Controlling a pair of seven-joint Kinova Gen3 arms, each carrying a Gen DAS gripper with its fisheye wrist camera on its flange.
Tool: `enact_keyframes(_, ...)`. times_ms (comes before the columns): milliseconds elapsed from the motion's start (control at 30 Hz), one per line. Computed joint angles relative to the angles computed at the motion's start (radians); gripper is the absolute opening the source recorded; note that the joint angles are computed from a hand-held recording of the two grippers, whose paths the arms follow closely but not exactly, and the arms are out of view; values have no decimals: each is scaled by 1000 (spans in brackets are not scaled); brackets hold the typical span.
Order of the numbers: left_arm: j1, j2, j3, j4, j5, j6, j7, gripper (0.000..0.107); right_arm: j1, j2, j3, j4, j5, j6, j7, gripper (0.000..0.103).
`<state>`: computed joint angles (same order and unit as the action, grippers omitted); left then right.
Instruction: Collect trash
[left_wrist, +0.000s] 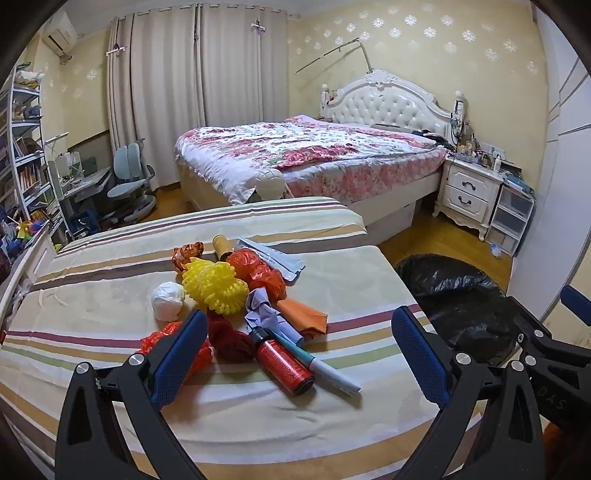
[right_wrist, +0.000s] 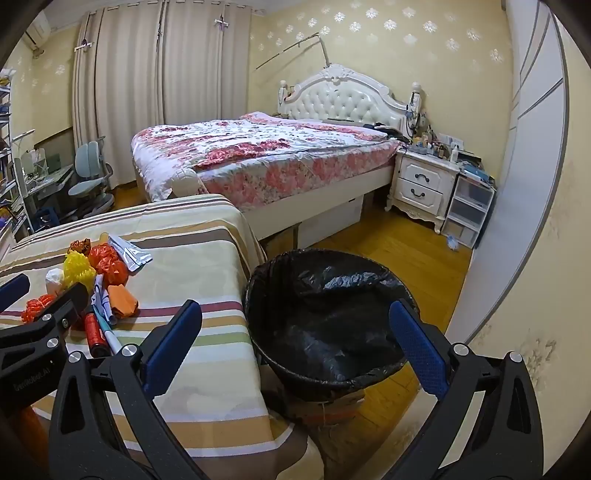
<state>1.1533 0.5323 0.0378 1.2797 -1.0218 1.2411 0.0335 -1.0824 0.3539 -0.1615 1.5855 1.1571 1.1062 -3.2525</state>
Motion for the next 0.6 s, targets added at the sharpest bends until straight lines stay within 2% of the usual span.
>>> enact_keyframes(600, 0, 0, 0, 3, 0, -3, -1, 97, 14, -10, -6, 19, -6, -10, -8, 99)
